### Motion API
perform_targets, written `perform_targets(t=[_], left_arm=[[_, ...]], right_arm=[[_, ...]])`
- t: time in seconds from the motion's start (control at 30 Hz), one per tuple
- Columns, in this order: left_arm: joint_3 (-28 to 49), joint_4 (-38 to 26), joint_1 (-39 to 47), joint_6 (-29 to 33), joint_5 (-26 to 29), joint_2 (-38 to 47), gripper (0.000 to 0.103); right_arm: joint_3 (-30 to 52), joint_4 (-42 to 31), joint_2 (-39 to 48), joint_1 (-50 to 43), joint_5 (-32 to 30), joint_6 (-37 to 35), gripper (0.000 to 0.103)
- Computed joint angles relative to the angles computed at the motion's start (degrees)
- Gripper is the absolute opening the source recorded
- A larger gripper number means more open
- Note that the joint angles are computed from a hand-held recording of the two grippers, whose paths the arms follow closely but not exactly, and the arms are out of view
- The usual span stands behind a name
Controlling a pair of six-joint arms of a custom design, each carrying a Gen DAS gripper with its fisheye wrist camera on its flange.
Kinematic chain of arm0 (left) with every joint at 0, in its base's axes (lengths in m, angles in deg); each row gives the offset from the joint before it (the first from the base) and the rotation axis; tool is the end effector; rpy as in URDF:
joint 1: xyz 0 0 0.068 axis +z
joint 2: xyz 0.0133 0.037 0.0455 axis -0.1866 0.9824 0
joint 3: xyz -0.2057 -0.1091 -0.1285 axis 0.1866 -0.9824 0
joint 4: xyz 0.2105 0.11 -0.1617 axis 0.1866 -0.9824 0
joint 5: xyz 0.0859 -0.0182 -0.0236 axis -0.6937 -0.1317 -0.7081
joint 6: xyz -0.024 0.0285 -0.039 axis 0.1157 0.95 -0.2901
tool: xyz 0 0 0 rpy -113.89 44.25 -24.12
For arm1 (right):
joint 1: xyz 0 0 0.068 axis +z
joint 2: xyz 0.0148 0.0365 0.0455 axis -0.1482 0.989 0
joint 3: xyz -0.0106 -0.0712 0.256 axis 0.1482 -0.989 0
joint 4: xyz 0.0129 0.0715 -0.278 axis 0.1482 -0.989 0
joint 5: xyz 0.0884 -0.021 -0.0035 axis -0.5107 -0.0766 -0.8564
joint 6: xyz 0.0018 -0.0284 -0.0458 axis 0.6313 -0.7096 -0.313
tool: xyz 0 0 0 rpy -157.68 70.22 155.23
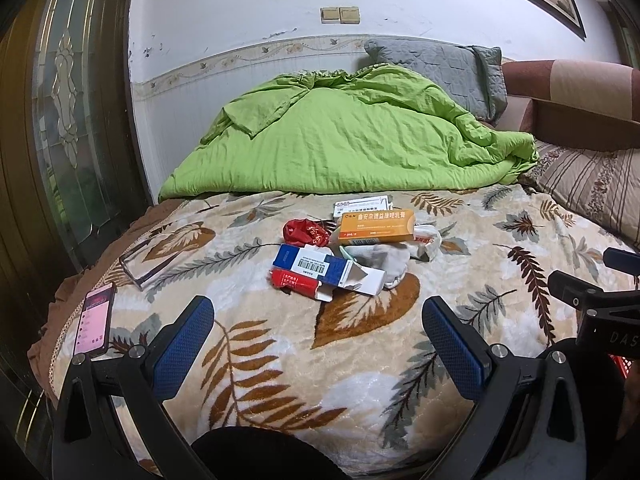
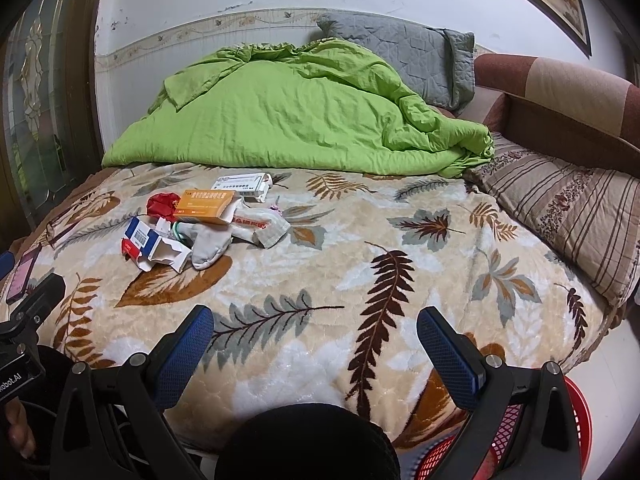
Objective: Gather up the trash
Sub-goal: 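Move both tools toward the pile of boxes on the bed, then grasp the red medicine box with the left gripper while the right grasps the orange box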
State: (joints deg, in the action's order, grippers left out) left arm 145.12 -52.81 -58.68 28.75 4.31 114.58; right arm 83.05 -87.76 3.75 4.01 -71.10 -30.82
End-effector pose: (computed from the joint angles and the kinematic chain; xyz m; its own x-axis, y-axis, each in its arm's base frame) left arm 0.2302 -0.2083 0.2616 -0.4450 -0.1036 -0.8895 -0.4467 0.8866 0.1203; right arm 0.3651 0.0926 0.2731 -0.5061 -0.3308 -0.7965 -0.5720 0.8200 0.0229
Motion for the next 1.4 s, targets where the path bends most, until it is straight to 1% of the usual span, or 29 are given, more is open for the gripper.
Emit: perform_targets(t=[0.23, 0.43, 0.63, 0.93, 1.17, 1.4], left_arm=[[0.26, -1.06, -0.19, -0.83, 0.02, -0.09, 0.103], [2.11, -2.63, -0.14, -2.06, 0.86, 1.20, 0.103], [1.85, -1.03, 1.60, -1.01, 3.37, 1.01, 0.103], [2.29, -0.17, 6.62, -0.33, 11.02, 1.69, 0.103], [2.68, 2.66, 10.80, 2.50, 16.16, 2.32, 0.103], [3.37, 5.85, 15.83, 5.33, 21.81, 2.80, 0.103]], right_arm=[[0.54, -0.50, 0.50, 0.38, 0.54, 0.01, 0.103], [1.65, -1.48, 1.49, 0.75, 0.86, 0.17, 0.103], [3.62, -3.24, 3.20, 0.87, 0.78, 0.71, 0.103], [6.99, -6.29, 6.11, 1.22, 0.85, 1.00, 0.103], [8.54, -7.76, 7.45, 1.22, 0.93, 0.99, 0.103], [13.14, -10.09, 11.09, 1.23, -0.13, 2.25, 0.103]])
